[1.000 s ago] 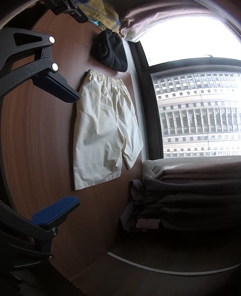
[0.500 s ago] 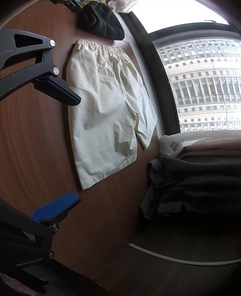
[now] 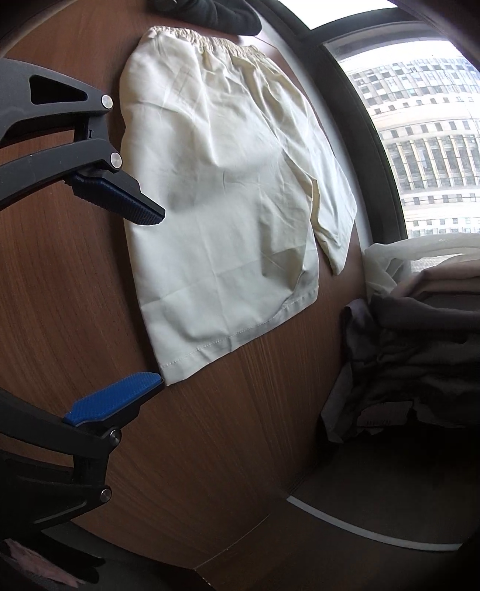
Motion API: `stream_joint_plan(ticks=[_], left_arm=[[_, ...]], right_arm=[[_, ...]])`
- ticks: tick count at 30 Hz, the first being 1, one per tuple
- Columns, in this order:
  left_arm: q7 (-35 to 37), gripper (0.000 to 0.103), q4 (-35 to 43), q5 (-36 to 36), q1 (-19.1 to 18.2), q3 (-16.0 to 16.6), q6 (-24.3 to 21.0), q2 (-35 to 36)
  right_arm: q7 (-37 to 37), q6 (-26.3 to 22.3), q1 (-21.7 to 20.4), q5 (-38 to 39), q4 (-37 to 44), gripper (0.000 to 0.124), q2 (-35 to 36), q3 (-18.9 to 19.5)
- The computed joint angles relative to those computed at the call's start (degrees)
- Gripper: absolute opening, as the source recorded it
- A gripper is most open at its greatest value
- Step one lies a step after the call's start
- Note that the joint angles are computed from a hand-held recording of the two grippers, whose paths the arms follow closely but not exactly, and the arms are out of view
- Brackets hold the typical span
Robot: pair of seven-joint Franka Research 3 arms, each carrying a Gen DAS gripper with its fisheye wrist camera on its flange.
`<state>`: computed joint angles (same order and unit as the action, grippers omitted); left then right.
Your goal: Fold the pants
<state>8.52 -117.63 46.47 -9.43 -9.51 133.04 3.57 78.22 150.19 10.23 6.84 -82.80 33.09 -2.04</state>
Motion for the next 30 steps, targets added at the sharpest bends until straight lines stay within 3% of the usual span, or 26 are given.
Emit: stream_joint_plan(ticks=[7, 17, 27, 30], left_arm=[[3.27, 0.066, 1.68, -3.62, 0.82, 1.05, 3.14, 4.0], [6.56, 0.065, 4.1, -4.89, -0.13, 2.03, 1.7, 7.25], [8.73, 0.037, 7.14, -3.47, -1.63, 2.33, -2.71, 9.59], [9.17, 0.033, 8.11, -3.37, -2.0, 2.34, -3.97, 10.23]], right_arm=[[1.12, 0.49, 1.02, -1.86, 3.41, 0.081, 3.3, -1.07], [2.07, -1.57, 1.42, -3.87, 6.84, 0.076, 5.85, -1.93], [2.19, -3.16, 1.14, -4.53, 7.89, 0.065, 6.78, -1.84], [1.39, -2.17, 0.81, -4.17, 6.67, 0.051, 6.06, -1.43]])
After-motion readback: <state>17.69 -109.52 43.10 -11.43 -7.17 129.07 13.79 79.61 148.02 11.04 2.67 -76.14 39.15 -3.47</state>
